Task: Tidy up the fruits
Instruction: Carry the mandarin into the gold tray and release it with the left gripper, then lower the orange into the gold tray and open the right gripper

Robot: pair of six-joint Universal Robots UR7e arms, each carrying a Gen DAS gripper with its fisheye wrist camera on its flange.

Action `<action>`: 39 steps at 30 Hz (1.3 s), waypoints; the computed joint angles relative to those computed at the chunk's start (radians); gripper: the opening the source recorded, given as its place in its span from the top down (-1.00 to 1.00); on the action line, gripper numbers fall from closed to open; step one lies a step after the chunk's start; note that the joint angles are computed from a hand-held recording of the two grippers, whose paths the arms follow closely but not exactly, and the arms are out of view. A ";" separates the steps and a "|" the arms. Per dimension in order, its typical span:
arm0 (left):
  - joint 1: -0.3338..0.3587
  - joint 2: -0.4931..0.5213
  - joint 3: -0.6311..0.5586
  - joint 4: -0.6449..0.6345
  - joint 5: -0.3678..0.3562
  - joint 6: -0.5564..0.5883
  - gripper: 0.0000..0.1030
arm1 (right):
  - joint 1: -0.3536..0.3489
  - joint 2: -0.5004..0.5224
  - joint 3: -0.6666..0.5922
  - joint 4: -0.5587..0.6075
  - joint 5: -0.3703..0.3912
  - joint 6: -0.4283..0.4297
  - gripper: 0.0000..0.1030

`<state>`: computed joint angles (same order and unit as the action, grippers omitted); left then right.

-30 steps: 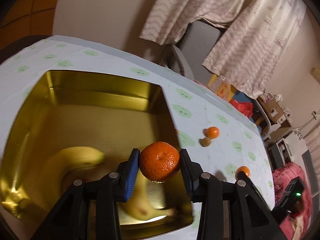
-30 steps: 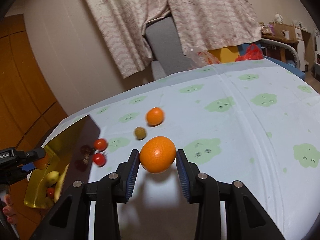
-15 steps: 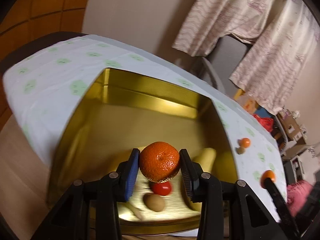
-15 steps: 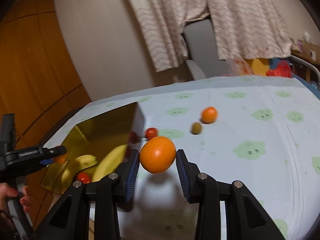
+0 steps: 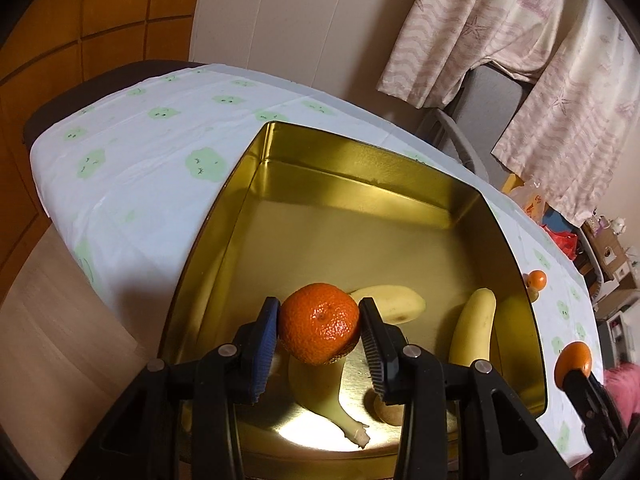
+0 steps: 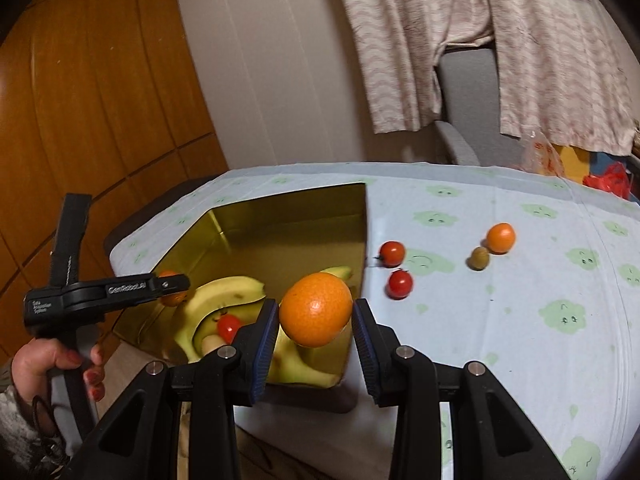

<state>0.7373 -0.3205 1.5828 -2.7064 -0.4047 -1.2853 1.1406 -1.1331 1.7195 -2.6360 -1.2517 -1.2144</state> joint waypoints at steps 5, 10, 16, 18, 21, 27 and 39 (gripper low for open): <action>0.002 -0.003 0.006 0.007 0.017 -0.010 0.20 | 0.007 -0.001 0.018 -0.003 -0.018 -0.025 0.26; 0.000 -0.019 0.033 0.003 0.040 -0.043 -0.01 | 0.016 0.002 0.029 -0.006 -0.039 -0.043 0.26; -0.010 -0.029 0.045 0.047 0.052 -0.101 -0.24 | 0.025 0.008 0.043 -0.012 -0.066 -0.055 0.26; -0.016 -0.040 0.046 0.136 0.055 -0.182 -0.37 | 0.027 0.008 0.046 -0.012 -0.073 -0.060 0.26; -0.024 -0.047 0.047 0.209 0.051 -0.246 -0.53 | 0.032 0.011 0.047 -0.013 -0.083 -0.064 0.26; -0.044 -0.050 0.031 0.347 0.045 -0.346 -0.71 | 0.054 0.039 0.030 -0.024 -0.124 -0.048 0.26; -0.063 -0.057 0.002 0.581 0.075 -0.522 -0.85 | 0.126 0.119 -0.031 -0.007 -0.217 -0.007 0.26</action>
<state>0.6741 -0.3771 1.5847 -2.1250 -0.3294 -1.8068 1.2665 -1.0139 1.6882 -2.6428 -1.4687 -1.2214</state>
